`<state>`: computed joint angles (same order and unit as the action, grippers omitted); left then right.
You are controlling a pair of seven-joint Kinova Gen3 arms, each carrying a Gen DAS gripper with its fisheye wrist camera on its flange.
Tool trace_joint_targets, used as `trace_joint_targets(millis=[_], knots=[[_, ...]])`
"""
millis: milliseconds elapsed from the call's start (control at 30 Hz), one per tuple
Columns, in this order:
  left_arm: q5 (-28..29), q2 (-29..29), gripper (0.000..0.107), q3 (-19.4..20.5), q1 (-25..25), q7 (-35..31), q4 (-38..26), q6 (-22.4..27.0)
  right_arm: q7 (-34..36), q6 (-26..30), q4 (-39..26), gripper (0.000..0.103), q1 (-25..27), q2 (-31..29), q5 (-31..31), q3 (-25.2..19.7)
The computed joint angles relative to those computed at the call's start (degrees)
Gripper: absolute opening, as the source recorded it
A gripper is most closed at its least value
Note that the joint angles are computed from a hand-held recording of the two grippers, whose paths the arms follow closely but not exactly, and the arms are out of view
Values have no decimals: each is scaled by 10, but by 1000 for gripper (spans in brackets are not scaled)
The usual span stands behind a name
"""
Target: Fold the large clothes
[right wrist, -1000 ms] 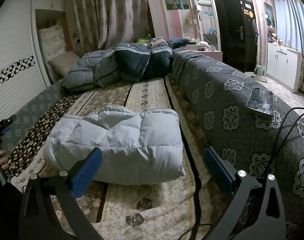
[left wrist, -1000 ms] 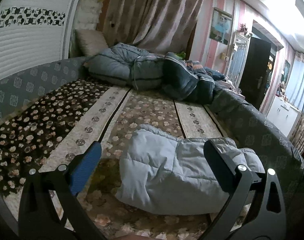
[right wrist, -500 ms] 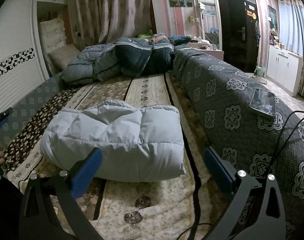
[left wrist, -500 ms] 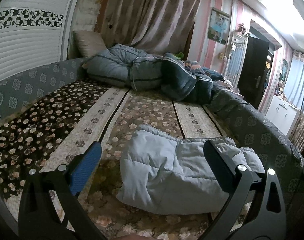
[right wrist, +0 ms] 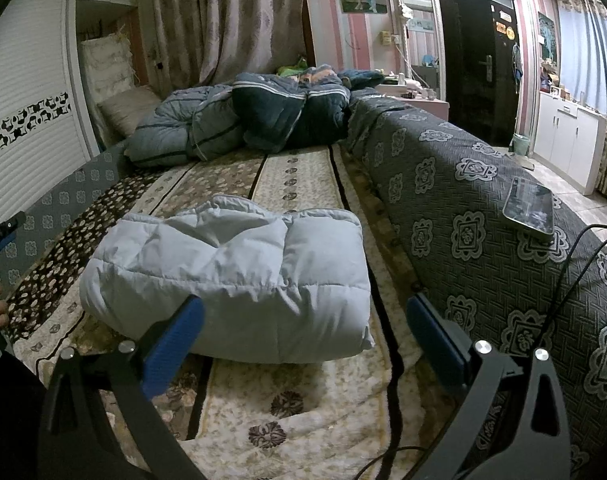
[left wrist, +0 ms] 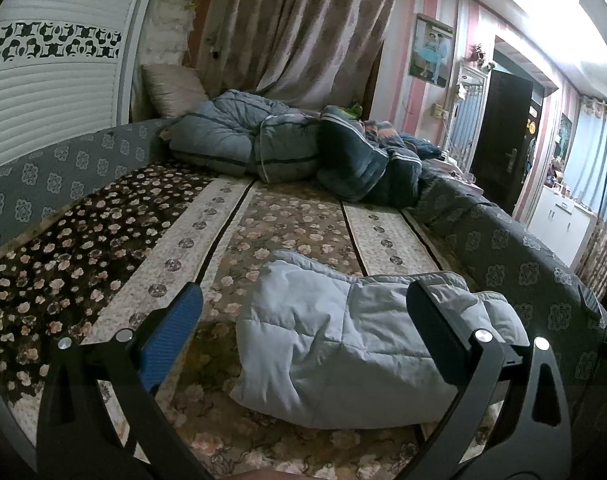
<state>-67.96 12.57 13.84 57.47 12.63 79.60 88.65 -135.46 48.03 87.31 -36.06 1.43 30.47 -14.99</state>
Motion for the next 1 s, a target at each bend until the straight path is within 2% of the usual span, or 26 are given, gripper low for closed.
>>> trace_joint_targets(millis=[600,800,1000], knots=[[2,-4,100,1,-4,-1,8,-9,6,3,-3,101,1,4,-4,2],[11,-7,100,4,-9,-1,10,-12,-3,16,-6,101,-12,6,17,-2],[9,0,100,3,-8,-18,4,-14,-3,-4,3,101,-3,-3,-1,3]])
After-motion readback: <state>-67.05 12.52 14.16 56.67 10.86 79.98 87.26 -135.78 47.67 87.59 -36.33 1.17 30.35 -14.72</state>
